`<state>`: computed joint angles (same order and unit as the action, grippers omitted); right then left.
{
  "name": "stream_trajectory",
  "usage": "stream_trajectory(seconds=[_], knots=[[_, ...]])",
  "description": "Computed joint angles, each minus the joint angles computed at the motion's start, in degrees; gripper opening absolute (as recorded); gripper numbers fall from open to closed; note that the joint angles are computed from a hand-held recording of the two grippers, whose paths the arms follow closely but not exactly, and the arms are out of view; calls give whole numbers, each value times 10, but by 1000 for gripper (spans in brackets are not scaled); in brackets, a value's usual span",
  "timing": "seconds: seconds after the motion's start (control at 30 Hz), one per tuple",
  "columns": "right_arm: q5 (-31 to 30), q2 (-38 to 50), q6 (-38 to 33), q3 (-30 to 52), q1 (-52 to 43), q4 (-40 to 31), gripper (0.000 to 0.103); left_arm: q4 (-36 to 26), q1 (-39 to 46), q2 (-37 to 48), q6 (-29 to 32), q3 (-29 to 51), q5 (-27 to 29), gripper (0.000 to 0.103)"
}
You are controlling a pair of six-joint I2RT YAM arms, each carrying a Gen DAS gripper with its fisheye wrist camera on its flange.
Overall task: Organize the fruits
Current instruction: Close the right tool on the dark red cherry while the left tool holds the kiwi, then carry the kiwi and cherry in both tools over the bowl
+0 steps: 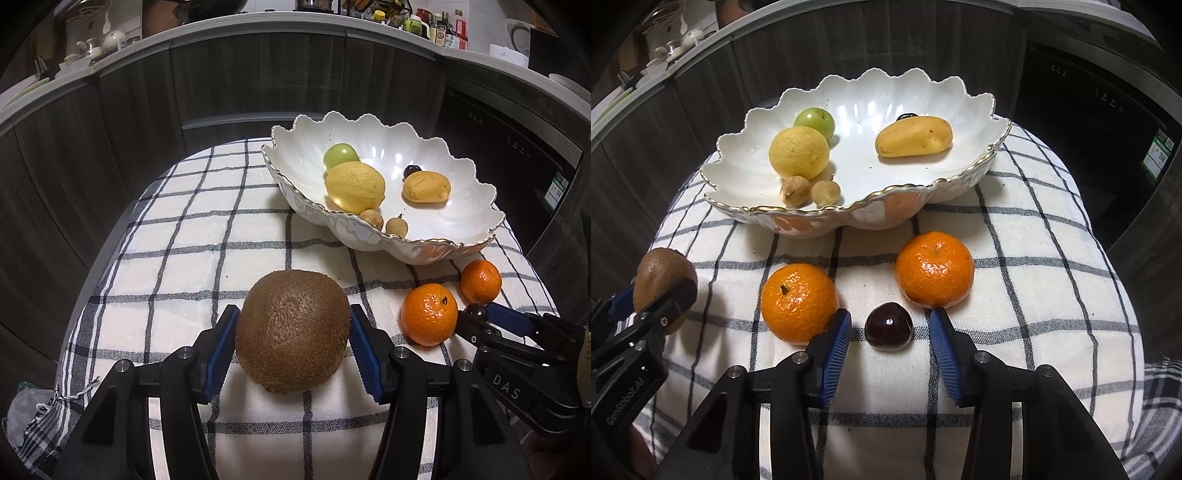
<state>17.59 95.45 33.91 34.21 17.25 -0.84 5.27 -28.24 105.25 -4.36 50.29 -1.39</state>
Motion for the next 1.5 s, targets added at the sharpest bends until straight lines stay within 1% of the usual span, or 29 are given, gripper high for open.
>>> stream_trajectory(seconds=[0.03, 0.07, 0.1, 0.2, 0.23, 0.27, 0.3, 0.5, 0.83, 1.03, 1.13, 1.27, 1.43, 1.5], knots=[[0, 3, 0, 1, 0, 1, 45, 0, 0, 0, 0, 0, 0, 58], [-1, 6, 0, 1, 0, 2, 41, 0, 1, 0, 0, 0, 0, 58], [-5, 13, -2, 3, -1, 4, 39, 0, 2, 0, 0, 0, 1, 58], [1, 15, -3, 2, 1, 10, 38, -1, 2, 0, -1, 1, 0, 58], [2, 15, -3, 2, 2, 11, 35, -1, 2, 1, -1, 1, 0, 58], [5, 16, -4, 2, 2, 11, 30, -1, 2, 0, -2, 1, -1, 58], [7, 16, -4, 2, 3, 11, 29, -1, 1, 0, -2, 1, -2, 58], [10, -3, 0, -6, 7, 11, 28, -1, -3, -10, -3, -3, -7, 58], [23, -93, 3, -18, 22, -38, 28, -2, -15, -46, -2, -19, -12, 58], [30, -133, -7, -4, 20, -65, 28, -9, -16, -70, 0, -14, -10, 58], [34, -150, -18, 7, 16, -76, 28, -21, -17, -78, 2, 2, -8, 58], [21, -160, -41, 27, -6, -86, 28, -35, -22, -71, 9, 37, 0, 58], [12, -153, -77, 51, -36, -80, 28, -50, -26, -42, 12, 98, 9, 58], [6, -138, -96, 69, -54, -75, 28, -58, -29, -24, 15, 124, 11, 58]])
